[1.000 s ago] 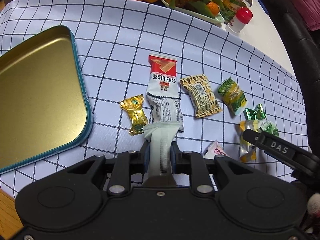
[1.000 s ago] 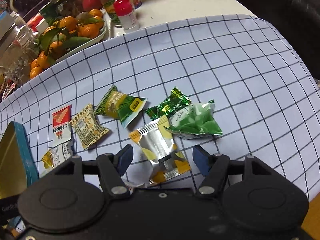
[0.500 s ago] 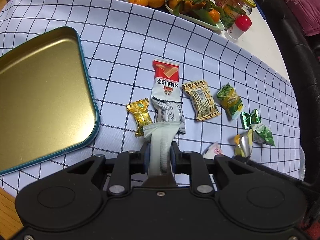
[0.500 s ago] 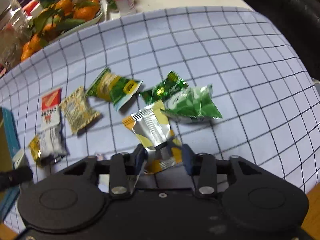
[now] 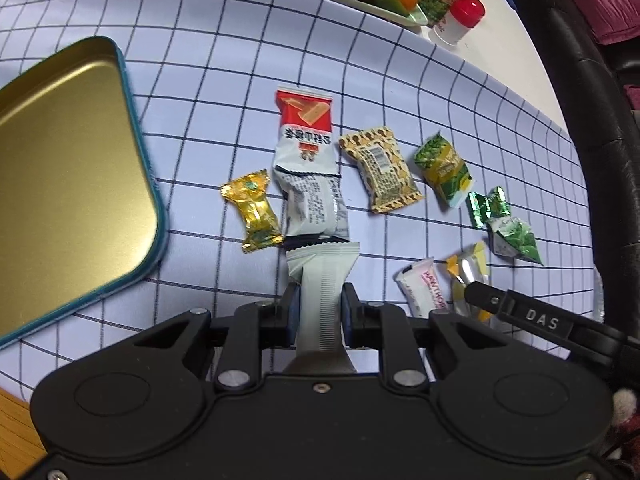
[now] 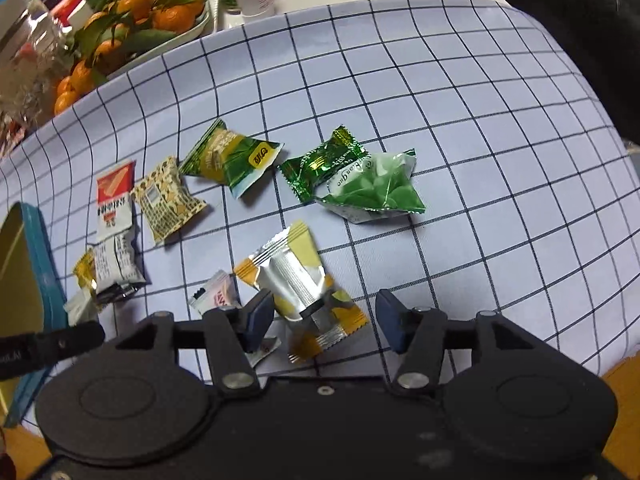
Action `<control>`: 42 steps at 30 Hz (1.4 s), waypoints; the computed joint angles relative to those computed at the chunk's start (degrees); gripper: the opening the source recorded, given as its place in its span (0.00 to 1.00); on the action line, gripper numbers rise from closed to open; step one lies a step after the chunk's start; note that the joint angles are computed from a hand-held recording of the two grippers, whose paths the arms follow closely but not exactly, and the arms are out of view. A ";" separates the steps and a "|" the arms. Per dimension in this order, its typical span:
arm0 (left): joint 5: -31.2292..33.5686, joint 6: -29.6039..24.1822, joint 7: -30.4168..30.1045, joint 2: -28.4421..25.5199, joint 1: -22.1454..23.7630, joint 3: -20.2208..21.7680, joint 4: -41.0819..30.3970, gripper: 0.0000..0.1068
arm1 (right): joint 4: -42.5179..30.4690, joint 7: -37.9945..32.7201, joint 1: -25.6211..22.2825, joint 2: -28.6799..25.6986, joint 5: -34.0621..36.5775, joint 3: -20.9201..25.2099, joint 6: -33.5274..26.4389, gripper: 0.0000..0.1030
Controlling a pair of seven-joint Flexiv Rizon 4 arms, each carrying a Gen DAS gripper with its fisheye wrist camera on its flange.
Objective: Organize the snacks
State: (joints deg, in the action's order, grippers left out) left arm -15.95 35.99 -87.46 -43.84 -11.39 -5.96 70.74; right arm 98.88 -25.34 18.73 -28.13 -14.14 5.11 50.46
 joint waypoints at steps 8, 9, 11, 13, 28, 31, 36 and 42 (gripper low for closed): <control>2.02 -0.67 0.43 -0.55 -1.61 0.59 -0.05 0.26 | -0.18 -1.22 0.55 -1.15 -0.79 -0.12 1.54 0.58; 2.56 -0.80 0.33 -0.71 -1.94 0.79 -0.17 0.26 | -0.31 -1.38 0.62 -1.39 -0.78 -0.07 1.47 0.58; 3.92 -0.61 -0.36 -0.96 -2.83 1.44 -0.32 0.26 | -0.26 -1.50 1.12 -1.72 -1.59 -0.44 1.47 0.58; 5.13 -0.47 -0.86 -1.11 -3.49 1.88 -0.35 0.27 | -0.20 -1.63 1.53 -1.84 -2.70 -0.85 1.46 0.58; 8.30 1.54 -2.04 -0.03 -4.73 2.49 1.50 0.33 | 3.64 4.32 0.34 0.53 -3.42 -2.06 4.86 0.58; 7.78 2.16 -2.07 0.05 -4.40 2.12 2.02 0.35 | 3.57 4.19 0.57 0.39 -4.30 -1.97 6.07 0.58; 7.42 2.84 -0.25 0.31 -4.27 1.44 2.69 0.48 | 3.70 3.34 1.30 0.28 -7.36 -2.43 7.10 0.61; 7.70 3.43 -0.44 0.45 -4.66 1.80 2.99 0.46 | 3.81 3.88 2.37 -0.38 -9.12 -3.14 6.03 0.67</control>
State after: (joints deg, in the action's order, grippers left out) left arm -8.25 39.41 -87.90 -43.39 -16.05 -4.16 73.73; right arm 102.69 -21.46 21.09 -28.52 -23.26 1.96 56.50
